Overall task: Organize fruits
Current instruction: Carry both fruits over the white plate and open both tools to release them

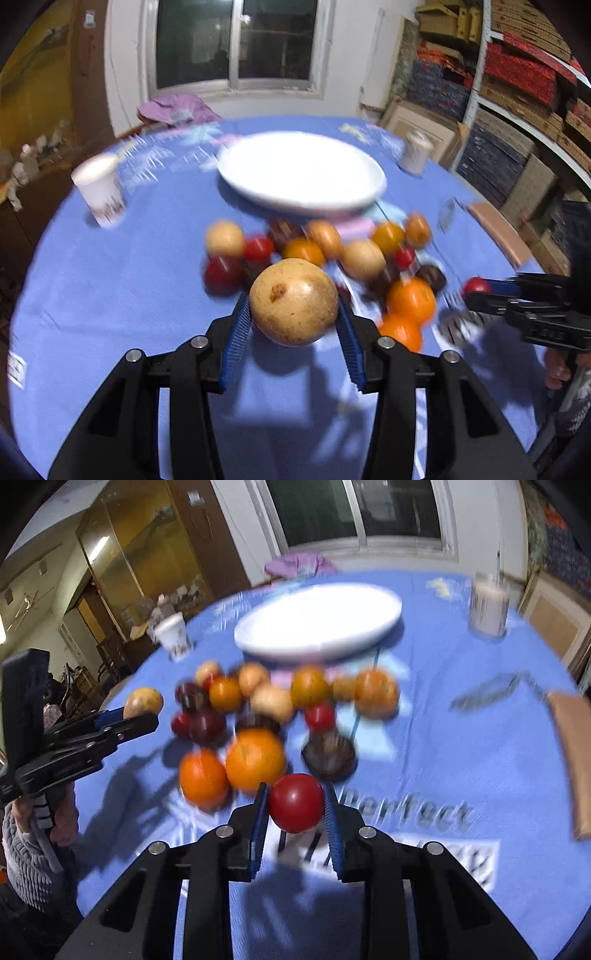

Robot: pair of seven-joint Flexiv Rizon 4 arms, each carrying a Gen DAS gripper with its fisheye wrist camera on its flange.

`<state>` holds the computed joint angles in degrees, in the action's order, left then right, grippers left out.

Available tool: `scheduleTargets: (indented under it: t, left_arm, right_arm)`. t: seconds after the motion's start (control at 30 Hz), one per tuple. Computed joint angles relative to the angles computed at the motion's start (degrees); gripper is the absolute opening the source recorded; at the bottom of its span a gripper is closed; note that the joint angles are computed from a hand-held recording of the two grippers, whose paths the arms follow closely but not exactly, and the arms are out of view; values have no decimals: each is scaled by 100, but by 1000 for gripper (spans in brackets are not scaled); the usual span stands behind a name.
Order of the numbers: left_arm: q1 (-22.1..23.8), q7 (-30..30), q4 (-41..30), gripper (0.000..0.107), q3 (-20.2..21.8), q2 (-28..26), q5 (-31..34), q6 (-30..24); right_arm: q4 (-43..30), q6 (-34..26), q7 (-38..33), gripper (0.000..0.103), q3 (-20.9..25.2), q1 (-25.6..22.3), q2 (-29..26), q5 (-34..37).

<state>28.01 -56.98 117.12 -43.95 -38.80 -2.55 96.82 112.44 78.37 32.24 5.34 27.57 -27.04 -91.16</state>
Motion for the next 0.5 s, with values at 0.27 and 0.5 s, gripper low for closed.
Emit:
scheduleTargets:
  t: [0.27, 0.5]
  left_arm:
    - [-1948, -73, -2301, 45, 1599, -398, -905, -1296]
    - [-3100, -332, -3982, 46, 2840, -1187, -1354, -2605]
  right_arm:
    - [-1258, -164, -1911, 29, -205, -15, -625, 1811]
    - [-2494, -535, -3699, 32, 212, -279, -1766, 3950]
